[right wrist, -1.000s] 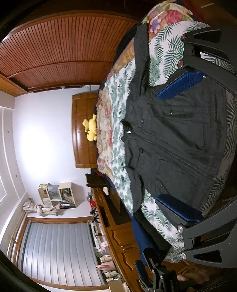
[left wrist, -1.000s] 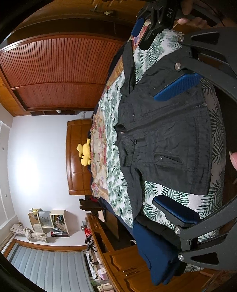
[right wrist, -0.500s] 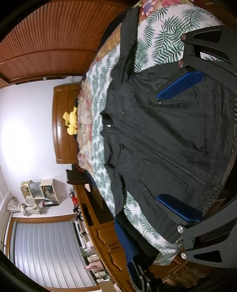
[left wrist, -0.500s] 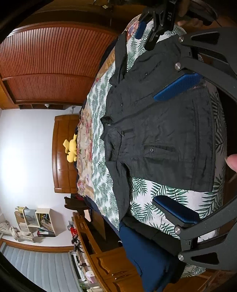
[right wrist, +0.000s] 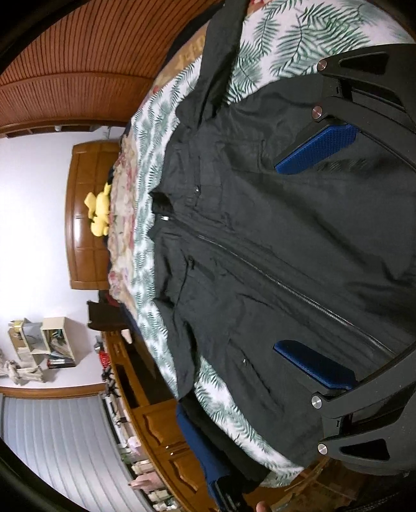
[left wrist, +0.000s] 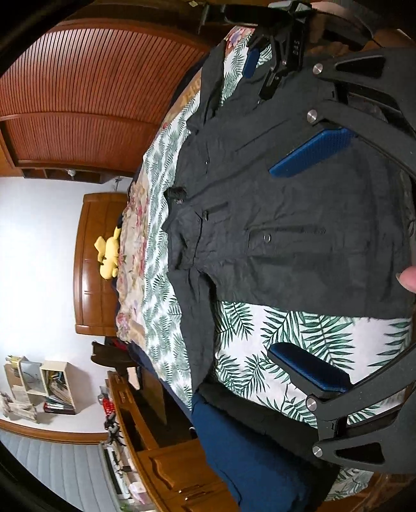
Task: Fold large clothes
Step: 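Lower the left tool toward the jacket's sleeve nearest it, then grasp the jacket sleeve with the left tool and lift it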
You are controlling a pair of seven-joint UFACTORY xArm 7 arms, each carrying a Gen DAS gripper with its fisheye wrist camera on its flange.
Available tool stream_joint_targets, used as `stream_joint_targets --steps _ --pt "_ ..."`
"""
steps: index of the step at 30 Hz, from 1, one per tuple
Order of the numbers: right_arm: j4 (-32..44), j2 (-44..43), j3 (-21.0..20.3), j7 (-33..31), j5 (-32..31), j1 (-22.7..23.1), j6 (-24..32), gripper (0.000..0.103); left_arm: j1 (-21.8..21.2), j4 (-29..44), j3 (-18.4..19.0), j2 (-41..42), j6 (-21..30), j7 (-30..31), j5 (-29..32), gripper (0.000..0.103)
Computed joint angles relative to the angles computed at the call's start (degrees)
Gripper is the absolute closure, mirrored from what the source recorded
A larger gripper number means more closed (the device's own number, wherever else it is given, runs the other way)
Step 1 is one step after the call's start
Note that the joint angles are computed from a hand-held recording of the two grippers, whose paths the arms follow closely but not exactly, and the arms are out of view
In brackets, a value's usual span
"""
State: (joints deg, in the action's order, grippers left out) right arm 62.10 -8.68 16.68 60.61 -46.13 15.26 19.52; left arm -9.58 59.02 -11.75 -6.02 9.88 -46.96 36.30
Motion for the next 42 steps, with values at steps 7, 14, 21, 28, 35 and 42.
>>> stream_joint_targets --steps 7,14,21,28,35,42 --pt "6.2 6.5 -2.6 -5.3 2.1 2.4 1.5 0.000 -1.5 3.4 4.3 6.6 -3.6 16.7 -16.1 0.009" --pt "8.3 10.2 -5.6 -8.3 5.0 5.3 1.9 0.000 0.6 12.4 4.0 15.4 -2.1 36.9 -35.2 0.025" --pt "6.1 8.4 -6.6 -9.0 5.8 6.4 1.8 0.000 0.2 26.8 7.7 26.6 2.8 39.6 -35.9 0.029" --pt "7.0 9.7 -6.8 -9.8 7.3 5.7 0.9 0.000 1.1 44.7 10.1 39.2 11.1 38.1 -36.5 0.029" --pt "9.2 11.7 -7.3 -9.2 6.6 6.3 0.8 0.000 4.9 61.9 7.6 50.4 23.8 35.8 -42.4 0.030" --pt "8.9 11.8 -8.1 -9.7 7.6 6.9 -0.1 0.000 5.1 79.0 6.7 61.0 34.7 32.5 -44.9 0.039"
